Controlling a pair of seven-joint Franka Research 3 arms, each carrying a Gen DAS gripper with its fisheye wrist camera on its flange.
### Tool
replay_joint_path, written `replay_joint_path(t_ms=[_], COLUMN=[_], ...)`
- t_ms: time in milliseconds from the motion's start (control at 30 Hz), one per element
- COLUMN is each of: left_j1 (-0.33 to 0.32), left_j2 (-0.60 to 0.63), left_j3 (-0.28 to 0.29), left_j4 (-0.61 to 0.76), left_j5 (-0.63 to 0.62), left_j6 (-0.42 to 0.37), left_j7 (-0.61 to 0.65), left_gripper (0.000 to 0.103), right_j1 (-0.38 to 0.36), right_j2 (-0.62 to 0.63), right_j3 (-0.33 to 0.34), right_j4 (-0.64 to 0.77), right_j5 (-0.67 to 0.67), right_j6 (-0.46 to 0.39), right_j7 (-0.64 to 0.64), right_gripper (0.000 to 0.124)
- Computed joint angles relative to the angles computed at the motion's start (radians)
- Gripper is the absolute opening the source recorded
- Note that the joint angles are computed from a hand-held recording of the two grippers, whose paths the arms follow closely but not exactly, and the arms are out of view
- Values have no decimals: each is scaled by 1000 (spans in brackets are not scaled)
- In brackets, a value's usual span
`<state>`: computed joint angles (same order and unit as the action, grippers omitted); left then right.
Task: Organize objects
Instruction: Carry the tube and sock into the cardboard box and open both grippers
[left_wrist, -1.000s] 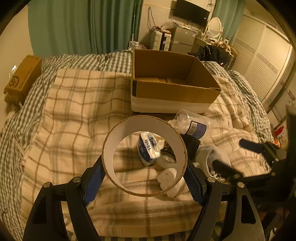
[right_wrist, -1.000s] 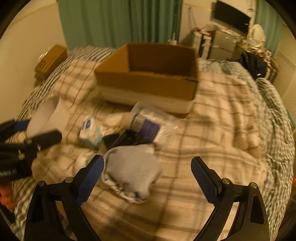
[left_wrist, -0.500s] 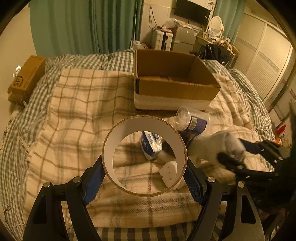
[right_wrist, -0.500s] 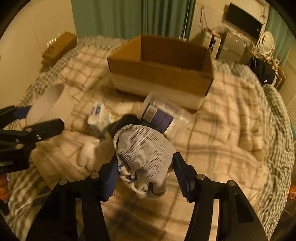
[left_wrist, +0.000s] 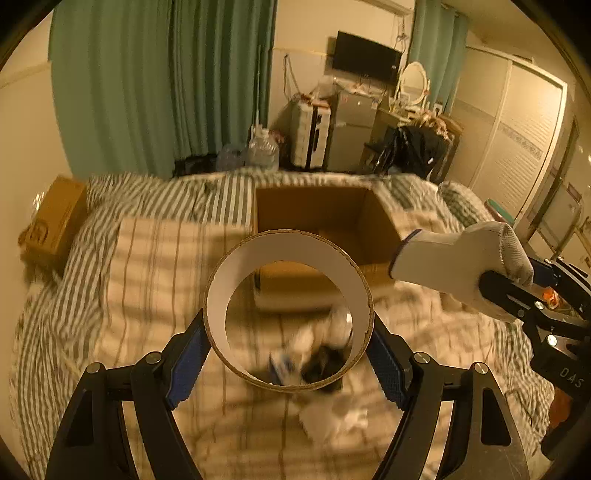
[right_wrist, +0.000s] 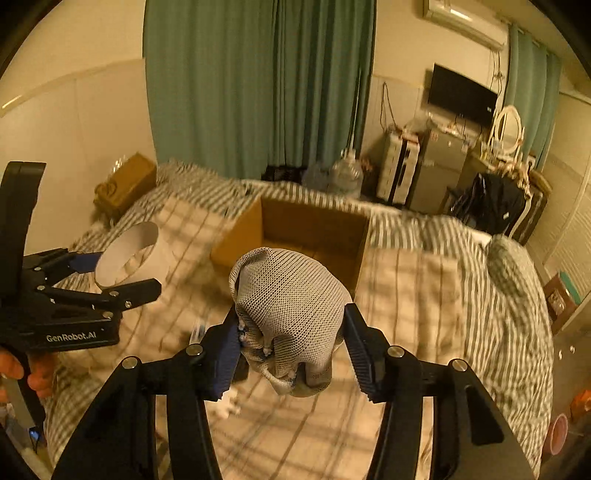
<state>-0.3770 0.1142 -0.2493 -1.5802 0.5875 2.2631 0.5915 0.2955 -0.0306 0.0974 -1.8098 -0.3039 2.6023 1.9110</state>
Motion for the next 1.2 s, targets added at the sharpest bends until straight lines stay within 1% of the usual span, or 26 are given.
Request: replay_joint_path(t_ms=[100, 200, 300, 400, 467, 500, 567, 633, 700, 733, 833, 933, 967, 1000, 1033, 1067, 1100, 1133, 1167, 1200], left_j1=[0, -9, -28, -42, -63, -76, -83, -79, -85, -90, -98, -113, -111, -103, -102, -101, -102, -106, -114, -118], left_j2=[71, 158, 273, 400, 469, 520, 567, 589, 601, 607, 603, 635, 643, 643, 650, 655, 660, 653, 646, 646], left_j3=[13, 37, 70, 105, 137, 155, 176, 187, 200, 205, 217, 229, 225, 218, 215, 214, 215, 221, 231, 235], left_j4=[107, 229, 384, 545, 627, 691, 735, 727, 717, 712, 660, 698, 708, 703, 714, 723, 731, 720, 709, 712], left_j5=[18, 34, 41, 15, 19, 21, 1, -20, -19, -16, 2, 19, 13, 2, -8, -15, -19, -15, -1, 5], left_j6=[-8, -8, -32, -45, -56, -74, -75, -31, -17, -17, 23, -14, -14, 1, -1, -6, -9, -4, 0, -4], left_j7=[25, 60, 104, 145, 162, 165, 153, 123, 118, 118, 104, 111, 115, 116, 117, 118, 120, 113, 97, 93], left_gripper=[81, 81, 81, 81, 81, 81, 81, 81, 81, 81, 81, 81, 82, 83, 84, 89, 97, 100, 103, 103], right_j1=[1, 18, 34, 46, 51, 56, 76, 71, 62, 62, 62, 58, 60, 58, 55, 60, 57, 60, 70, 78], right_j2=[78, 159, 267, 376, 447, 478, 534, 561, 583, 581, 553, 557, 557, 559, 557, 554, 546, 540, 532, 522], right_j3=[-10, -32, -59, -93, -117, -133, -180, -191, -187, -188, -192, -196, -202, -204, -207, -217, -217, -222, -236, -250], right_j4=[117, 229, 374, 512, 598, 634, 683, 692, 687, 663, 565, 539, 533, 531, 524, 519, 509, 500, 489, 477], right_j5=[6, -2, 29, 65, 94, 100, 86, 104, 127, 130, 136, 152, 154, 161, 169, 171, 177, 177, 169, 159], right_j6=[-9, -16, -25, -41, -54, -57, -44, -19, 10, 32, 113, 145, 151, 159, 179, 188, 199, 210, 220, 227], right_j7=[-28, -41, -78, -98, -92, -74, 4, 38, 38, 32, 7, -15, -15, -17, -12, 0, 0, 4, 18, 35], right_gripper=[51, 50, 49, 48, 47, 47, 46, 46, 45, 45, 45, 46, 48, 51, 54, 61, 65, 76, 82, 83])
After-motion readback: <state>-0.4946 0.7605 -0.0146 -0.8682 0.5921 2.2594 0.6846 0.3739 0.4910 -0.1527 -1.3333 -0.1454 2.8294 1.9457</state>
